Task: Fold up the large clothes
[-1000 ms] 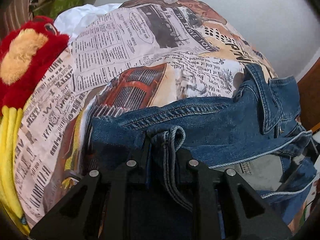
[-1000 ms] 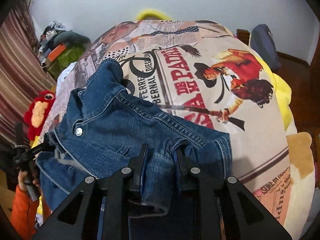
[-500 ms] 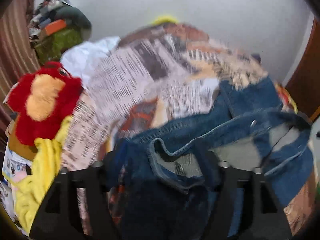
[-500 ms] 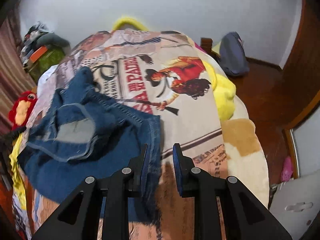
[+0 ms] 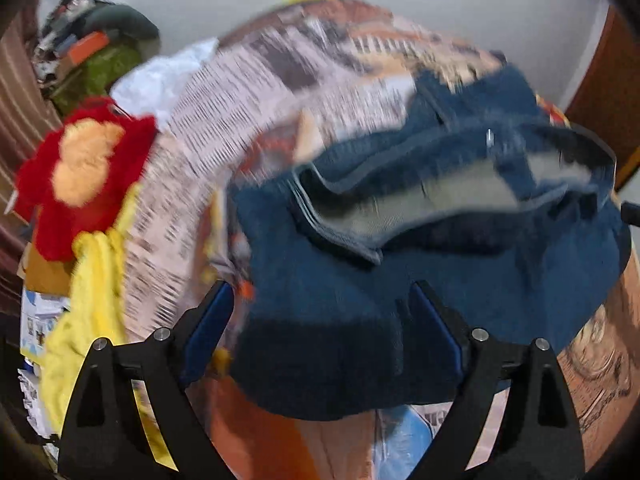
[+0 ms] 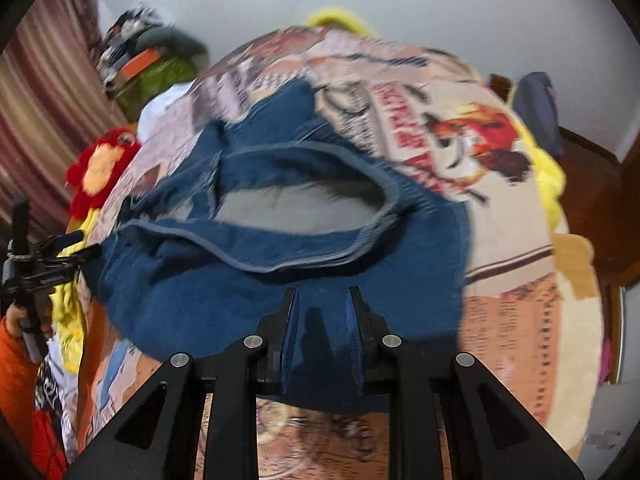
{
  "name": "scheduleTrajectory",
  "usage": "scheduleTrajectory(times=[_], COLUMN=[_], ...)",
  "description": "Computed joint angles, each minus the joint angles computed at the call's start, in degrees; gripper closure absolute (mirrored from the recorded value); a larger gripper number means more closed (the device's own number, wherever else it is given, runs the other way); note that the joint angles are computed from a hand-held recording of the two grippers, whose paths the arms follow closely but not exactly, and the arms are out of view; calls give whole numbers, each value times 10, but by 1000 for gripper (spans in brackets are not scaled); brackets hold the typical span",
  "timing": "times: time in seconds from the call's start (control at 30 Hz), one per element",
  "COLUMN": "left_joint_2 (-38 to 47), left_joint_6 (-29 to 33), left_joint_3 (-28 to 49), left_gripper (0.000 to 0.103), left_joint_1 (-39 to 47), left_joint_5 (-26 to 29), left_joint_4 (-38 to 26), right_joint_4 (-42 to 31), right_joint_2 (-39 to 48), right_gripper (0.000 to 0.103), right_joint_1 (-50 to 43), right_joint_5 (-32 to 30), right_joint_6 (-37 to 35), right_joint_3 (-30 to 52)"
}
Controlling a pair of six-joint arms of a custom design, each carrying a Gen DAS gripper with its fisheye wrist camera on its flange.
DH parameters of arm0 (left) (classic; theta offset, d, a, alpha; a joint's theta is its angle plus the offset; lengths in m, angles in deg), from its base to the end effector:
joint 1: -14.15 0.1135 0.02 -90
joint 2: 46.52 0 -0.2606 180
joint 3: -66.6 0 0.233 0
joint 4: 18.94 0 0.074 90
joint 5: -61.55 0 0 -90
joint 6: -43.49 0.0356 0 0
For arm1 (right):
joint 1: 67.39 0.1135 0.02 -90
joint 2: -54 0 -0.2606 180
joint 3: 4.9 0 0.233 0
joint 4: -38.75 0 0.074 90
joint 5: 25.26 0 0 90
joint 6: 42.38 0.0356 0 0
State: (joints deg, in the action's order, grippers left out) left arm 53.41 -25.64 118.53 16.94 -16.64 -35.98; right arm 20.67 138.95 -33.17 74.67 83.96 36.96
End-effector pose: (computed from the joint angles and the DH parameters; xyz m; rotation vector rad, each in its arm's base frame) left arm 0.2668 0.0057 0.0984 0.4800 2.6278 -0.1492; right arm 0.1852 0.1185 0.1184 0.1072 2.6244 0.2036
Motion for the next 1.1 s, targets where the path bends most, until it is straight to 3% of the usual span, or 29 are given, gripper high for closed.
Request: scheduleTrajectory(times=[0.33, 0.57, 0.67, 0.77, 0.93, 1.1], left_joint_2=[133, 176, 194, 187, 159, 141], left_joint_6=[-63, -88, -92, -115, -145, -107], left_joint_3=[91, 200, 254, 260, 278, 269], left_gripper=[14, 13, 13, 13, 13, 13], left_joint_1=[-61, -58, -54, -56, -4, 40], left_joint_5=[-32, -60, -64, -123, -64, -2], left_joint_4=[29, 27, -1, 29, -1, -48], right_joint_4=[51, 75, 48, 48, 57, 41], right_joint_2=[209, 237, 248, 249, 204, 117], right_gripper=[84, 84, 84, 84, 84, 84], right_joint_1=[6, -62, -78, -119, -122, -123], right_joint_5=[-34, 2, 95, 49, 63, 71], right_joint_6=[-34, -55, -44, -52, -55, -78], right_joint_3=[115, 179, 216, 219, 168, 106])
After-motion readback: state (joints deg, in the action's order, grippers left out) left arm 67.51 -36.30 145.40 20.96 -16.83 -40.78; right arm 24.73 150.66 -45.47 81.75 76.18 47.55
